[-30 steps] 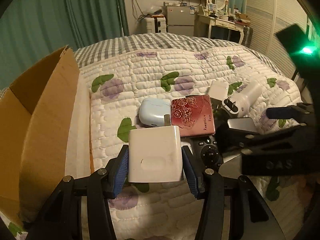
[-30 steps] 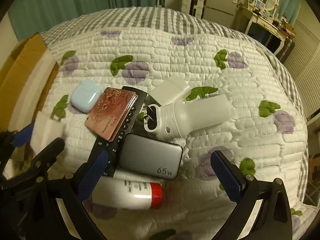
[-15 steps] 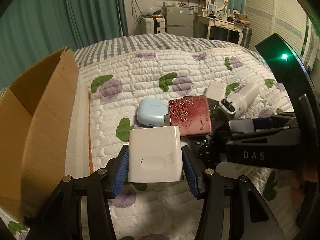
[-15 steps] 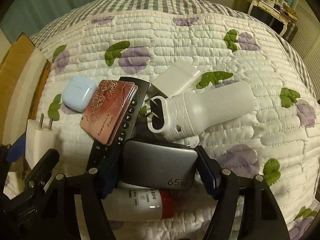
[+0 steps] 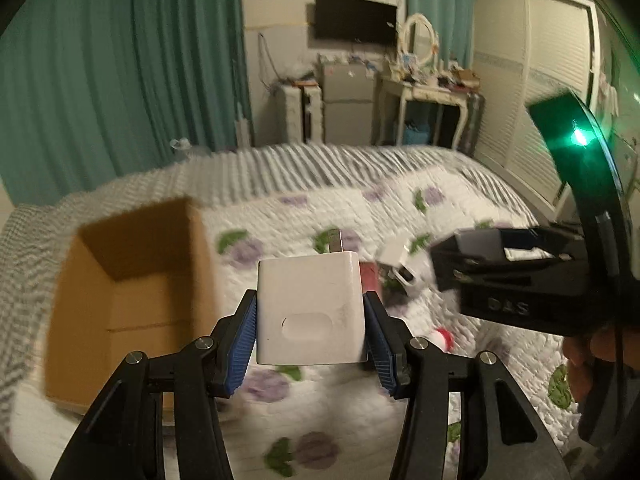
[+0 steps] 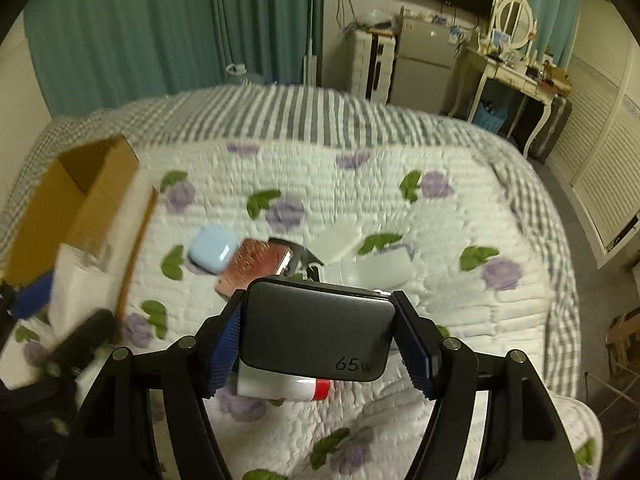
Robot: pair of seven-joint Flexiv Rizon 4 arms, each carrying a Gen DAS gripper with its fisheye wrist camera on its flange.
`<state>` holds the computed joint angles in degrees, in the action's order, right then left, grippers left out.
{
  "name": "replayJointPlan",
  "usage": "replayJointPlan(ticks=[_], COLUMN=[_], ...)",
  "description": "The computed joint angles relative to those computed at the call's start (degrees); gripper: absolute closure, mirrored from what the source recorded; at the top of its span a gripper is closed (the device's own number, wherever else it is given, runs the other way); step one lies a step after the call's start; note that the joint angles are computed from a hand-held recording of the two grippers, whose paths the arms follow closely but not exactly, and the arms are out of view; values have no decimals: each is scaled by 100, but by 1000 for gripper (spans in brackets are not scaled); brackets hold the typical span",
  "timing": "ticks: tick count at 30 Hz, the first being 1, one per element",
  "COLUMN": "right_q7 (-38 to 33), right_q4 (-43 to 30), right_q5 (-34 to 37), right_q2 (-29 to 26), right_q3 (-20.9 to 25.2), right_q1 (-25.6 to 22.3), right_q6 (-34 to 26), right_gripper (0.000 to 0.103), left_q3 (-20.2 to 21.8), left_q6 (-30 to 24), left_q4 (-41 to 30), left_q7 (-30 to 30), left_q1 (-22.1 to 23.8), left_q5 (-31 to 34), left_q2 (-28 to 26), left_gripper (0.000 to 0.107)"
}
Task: Organize rigid objects
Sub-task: 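Lift the white charger with the left gripper while the right gripper grasps the grey power bank, then drop the charger into the box with the left gripper while the right drops the power bank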
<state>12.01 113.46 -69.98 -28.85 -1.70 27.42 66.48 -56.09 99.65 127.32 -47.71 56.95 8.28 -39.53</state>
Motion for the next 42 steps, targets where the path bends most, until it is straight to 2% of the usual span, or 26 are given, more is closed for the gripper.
replayJointPlan(ticks=[5,8,12,20,23,27,28,31,37,42], right_q7=[-86,-188,-368,-1060,-1443,-1943,-2064,-2319,-2808,-3321], right_q4=[-143,-296,-710,-1637,-2055,-2590,-2748,-3063,-3669,-4351], right_q5=[36,52,84,602,904,1292,1396,1684,2223,2692], right_q2=[189,222,76,-557,-830,-1174,-1275,-1497,-1886,-2319], right_q3=[106,174,195,112,48,-81,-116,-228,-362,-304], right_q1=[140,218,376,709,855,1048,1093,1196,1344,1365], right_q6=[-297,-419,-527,-431,-381,-354,-355,-295,-364,-515], right_gripper=[33,33,34,34,34,34,34,34,34,34], left_q3=[-348,-269,175,1503,1796,1966,1961,1860,1159,704], left_q6=[-169,-287,-438,-1068,-1262,-1464,-1466,-987,-912,-647], left_q4=[-184,-443,-836,-1684,-1888,-2074,-2073,-1959,-1751,-1714], left_q7=[22,187,430,929,1061,1217,1277,1486,1692,1500], left_q1=[585,677,426,-651,-944,-1133,-1138,-1097,-469,10], left_q5=[-64,-202,-505,-1238,-1490,-1860,-1936,-2077,-2344,-2127], left_q2=[149,163,125,-136,-268,-403,-415,-454,-462,-571], left_gripper=[55,55,55,55,54,52,52,46,45,45])
